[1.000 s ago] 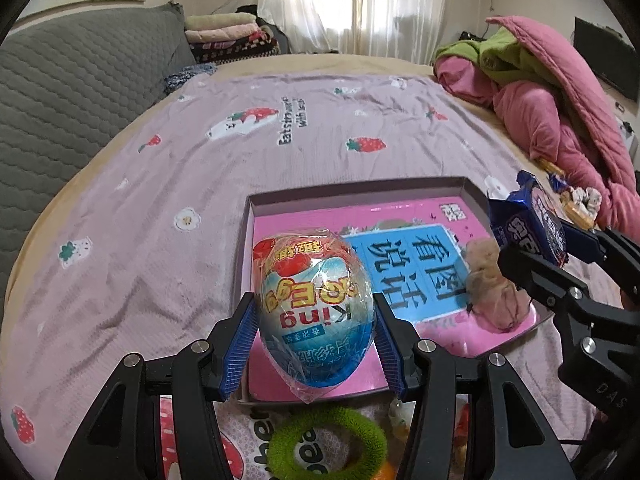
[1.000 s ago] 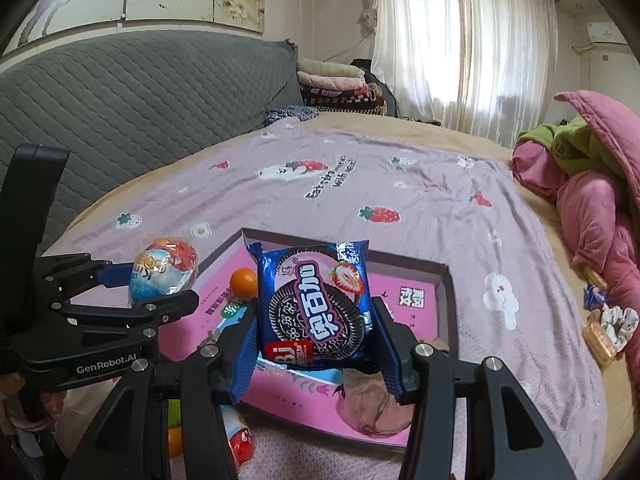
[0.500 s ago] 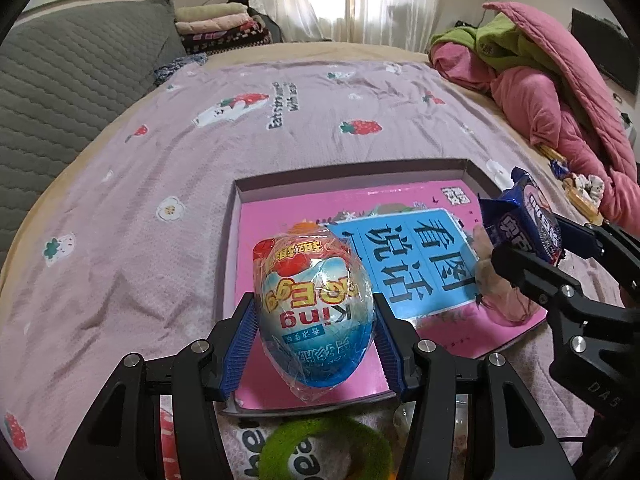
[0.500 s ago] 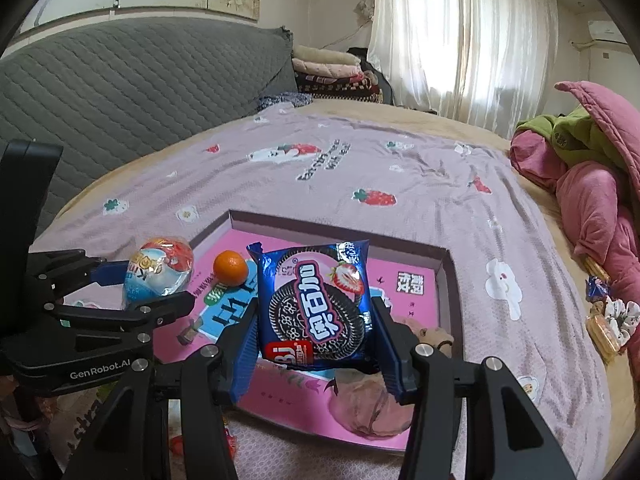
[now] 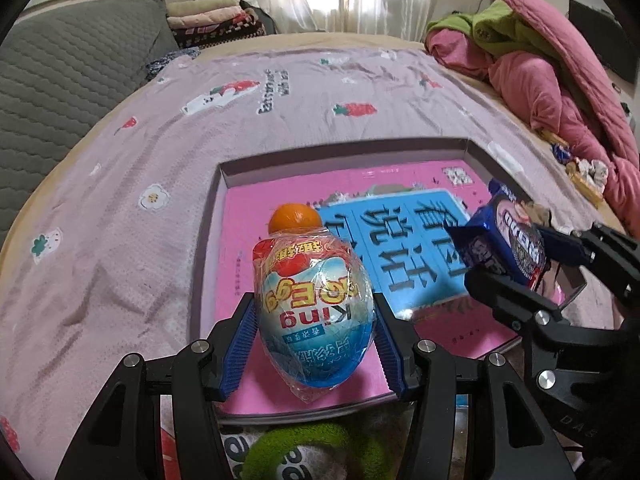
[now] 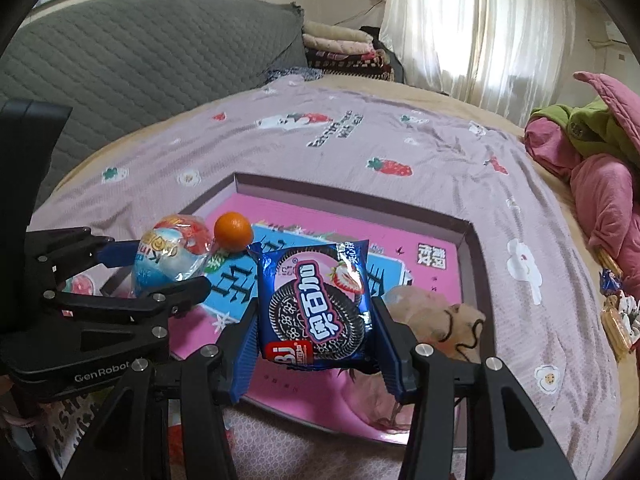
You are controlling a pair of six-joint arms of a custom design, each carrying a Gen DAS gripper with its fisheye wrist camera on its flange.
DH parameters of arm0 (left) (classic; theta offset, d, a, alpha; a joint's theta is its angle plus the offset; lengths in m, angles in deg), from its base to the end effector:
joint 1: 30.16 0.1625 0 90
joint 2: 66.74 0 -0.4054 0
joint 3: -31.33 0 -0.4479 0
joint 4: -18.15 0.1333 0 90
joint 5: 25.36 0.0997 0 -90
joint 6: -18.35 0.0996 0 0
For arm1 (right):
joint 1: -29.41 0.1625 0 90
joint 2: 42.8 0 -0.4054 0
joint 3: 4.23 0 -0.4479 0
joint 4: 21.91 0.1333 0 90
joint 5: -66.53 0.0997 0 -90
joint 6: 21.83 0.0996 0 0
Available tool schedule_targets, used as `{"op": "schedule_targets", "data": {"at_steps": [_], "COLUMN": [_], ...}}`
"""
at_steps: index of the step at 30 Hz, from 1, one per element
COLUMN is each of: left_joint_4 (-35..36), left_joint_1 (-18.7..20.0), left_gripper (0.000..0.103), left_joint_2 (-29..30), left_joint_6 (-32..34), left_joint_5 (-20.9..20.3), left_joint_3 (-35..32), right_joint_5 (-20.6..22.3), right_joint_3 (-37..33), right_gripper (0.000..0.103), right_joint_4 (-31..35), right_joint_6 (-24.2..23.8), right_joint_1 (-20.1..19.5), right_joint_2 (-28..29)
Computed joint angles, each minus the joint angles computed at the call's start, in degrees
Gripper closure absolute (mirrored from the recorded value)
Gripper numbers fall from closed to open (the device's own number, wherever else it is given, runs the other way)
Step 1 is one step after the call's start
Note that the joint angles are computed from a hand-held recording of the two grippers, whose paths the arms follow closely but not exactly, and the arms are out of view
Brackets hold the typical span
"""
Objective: Organize objects
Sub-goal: 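Lower the blue egg and biscuit packet over the book in the grey tray, then set the blue egg beside the mandarin while the right tool lays the biscuit packet on the book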
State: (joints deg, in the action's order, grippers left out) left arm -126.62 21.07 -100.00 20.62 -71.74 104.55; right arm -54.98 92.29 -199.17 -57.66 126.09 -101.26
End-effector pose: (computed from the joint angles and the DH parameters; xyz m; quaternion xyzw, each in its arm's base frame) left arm -0.3417 -0.7480 0.0529 0.2779 0.8790 -0.2290 0.3124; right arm 0.1614 -0.6800 0.2519 0.2119 -0.8565 0.3256 0.3398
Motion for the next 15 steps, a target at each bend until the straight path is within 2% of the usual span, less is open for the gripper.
{"op": "schedule_targets", "data": {"at_steps": [15], "left_joint_4": [0.66], "left_joint_1": [0.65], "left_gripper": [0.046], "left_joint_2": [1.82], "left_joint_6": [0.98], "left_joint_5": [-1.27], "left_joint_3": [-1.85], "right_joint_5": [-1.99], "right_joint_3": [-1.3], "right_gripper": [0.052], "right_joint_4": [1.39], "right_joint_6": [0.66], "right_joint_1": [-1.07], "right_joint_2": [1.24]}}
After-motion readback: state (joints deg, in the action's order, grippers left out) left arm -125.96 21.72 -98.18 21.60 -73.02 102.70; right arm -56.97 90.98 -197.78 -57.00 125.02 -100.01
